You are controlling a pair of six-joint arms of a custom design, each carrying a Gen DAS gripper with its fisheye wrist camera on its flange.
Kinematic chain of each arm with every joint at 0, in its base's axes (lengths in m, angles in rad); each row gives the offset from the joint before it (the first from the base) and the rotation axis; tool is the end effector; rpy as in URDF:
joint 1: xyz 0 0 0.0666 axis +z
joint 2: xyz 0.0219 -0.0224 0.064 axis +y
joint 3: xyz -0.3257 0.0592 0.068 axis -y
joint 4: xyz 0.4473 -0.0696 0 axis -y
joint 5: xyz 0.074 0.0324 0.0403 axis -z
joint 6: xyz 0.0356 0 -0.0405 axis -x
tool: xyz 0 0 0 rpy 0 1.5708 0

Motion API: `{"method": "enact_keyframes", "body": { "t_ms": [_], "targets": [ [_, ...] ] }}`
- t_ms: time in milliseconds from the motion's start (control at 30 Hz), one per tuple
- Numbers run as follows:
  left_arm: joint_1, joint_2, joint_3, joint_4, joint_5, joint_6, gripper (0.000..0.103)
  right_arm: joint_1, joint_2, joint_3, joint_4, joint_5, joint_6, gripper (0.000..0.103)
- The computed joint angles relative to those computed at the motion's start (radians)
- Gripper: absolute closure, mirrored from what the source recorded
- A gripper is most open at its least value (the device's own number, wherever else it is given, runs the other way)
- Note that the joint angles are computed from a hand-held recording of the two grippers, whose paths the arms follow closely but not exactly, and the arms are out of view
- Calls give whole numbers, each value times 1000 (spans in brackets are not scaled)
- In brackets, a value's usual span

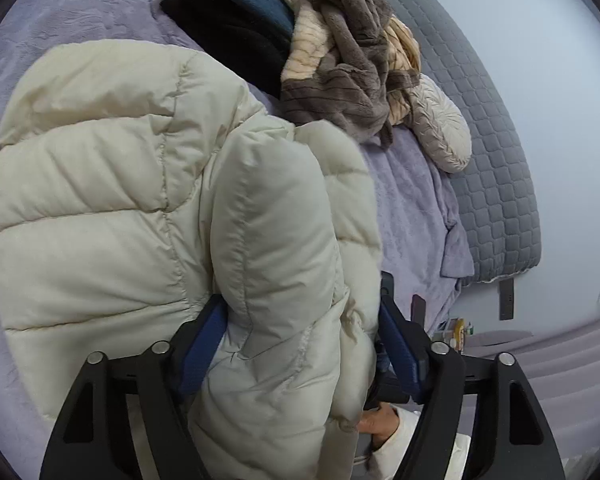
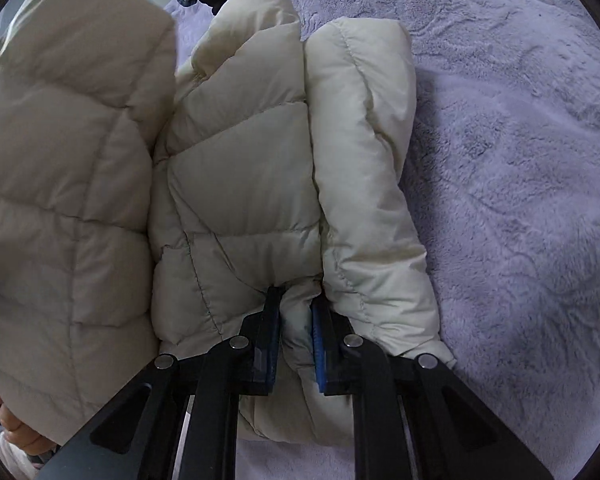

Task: Fold large clothes

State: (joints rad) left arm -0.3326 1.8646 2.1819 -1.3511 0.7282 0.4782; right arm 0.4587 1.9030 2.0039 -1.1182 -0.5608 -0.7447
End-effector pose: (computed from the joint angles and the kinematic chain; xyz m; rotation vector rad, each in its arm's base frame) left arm 0.6137 -0.2375 0.4757 0.0852 2.6885 -1.2271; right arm 0.6123 0.3230 0.3727 0.1716 2.7924 1.1103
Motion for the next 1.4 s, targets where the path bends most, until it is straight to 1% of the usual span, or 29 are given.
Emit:
{"method": "enact_keyframes", "body": {
  "t_ms": [100, 167, 233, 300, 333, 367, 433, 467, 500, 567, 600, 633, 667, 700, 733, 767, 800, 867, 933, 1000, 1067, 1133, 1167, 1233, 1267, 1300, 1333, 1367, 1400],
  "targets": [
    [-16, 19, 4, 25, 34, 0, 26, -14, -14, -32, 30, -25, -17, 87],
    [-25, 23, 6, 34, 15, 1, 26, -27, -28, -59, 56, -56, -48, 87],
    [-26, 25, 7, 42, 4, 9, 26, -50, -69, -117, 100, -90, -99, 86],
    [-27, 25, 5, 46, -6, 16, 26, -77, -131, -200, 179, -114, -162, 76],
    [-26, 21, -2, 50, -10, 14, 26, -91, -165, -245, 226, -122, -196, 63],
    [-25, 21, -3, 50, -16, 11, 26, -105, -195, -280, 262, -123, -227, 54],
    [-28, 17, -7, 53, -26, 10, 26, -131, -241, -324, 308, -114, -263, 54],
    [-28, 16, -9, 54, -31, 8, 26, -144, -262, -347, 347, -117, -288, 54],
    [-30, 15, -9, 55, -37, 6, 26, -159, -281, -374, 405, -132, -327, 53],
    [-31, 15, -8, 52, -45, -2, 26, -183, -304, -420, 550, -169, -426, 53],
    [-33, 15, -6, 50, -48, -6, 26, -187, -307, -434, 603, -181, -463, 53],
    [-34, 15, -4, 48, -52, -11, 26, -190, -291, -423, 629, -199, -480, 54],
    [-35, 16, -1, 44, -56, -18, 26, -189, -265, -398, 636, -220, -475, 62],
    [-36, 19, 4, 39, -59, -24, 26, -184, -216, -336, 608, -236, -449, 72],
    [-37, 21, 7, 38, -57, -30, 26, -177, -175, -281, 544, -239, -395, 94],
    [-39, 20, 7, 40, -53, -33, 26, -172, -131, -226, 469, -230, -344, 95],
    [-41, 21, 8, 43, -47, -40, 26, -168, -93, -179, 420, -229, -317, 96],
    [-47, 30, 19, 37, -38, -63, 26, -167, -29, -117, 359, -239, -282, 97],
    [-57, 47, 36, 23, -29, -93, 26, -157, 26, -63, 320, -260, -238, 97],
    [-71, 67, 58, 3, -29, -128, 26, -144, 107, 47, 234, -271, -168, 97],
    [-88, 83, 76, -19, -55, -168, 26, -133, 170, 144, 145, -264, -94, 97],
    [-99, 90, 85, -36, -78, -200, 26, -125, 181, 156, 119, -265, -78, 97],
    [-101, 91, 85, -40, -81, -209, 26, -126, 196, 186, 93, -265, -68, 97],
    [-103, 90, 83, -45, -80, -221, 26, -131, 187, 202, 44, -242, -25, 95],
    [-103, 89, 82, -48, -84, -229, 26, -131, 190, 221, 28, -230, -15, 85],
    [-104, 87, 80, -49, -88, -236, 26, -136, 162, 190, 35, -228, -9, 75],
    [-105, 83, 74, -47, -92, -241, 26, -143, 127, 147, 66, -238, -17, 39],
    [-106, 78, 68, -43, -98, -245, 26, -146, 102, 117, 75, -227, -16, 5],
    [-108, 75, 64, -41, -104, -249, 26, -150, 85, 109, 58, -200, 0, 0]
  ]
}}
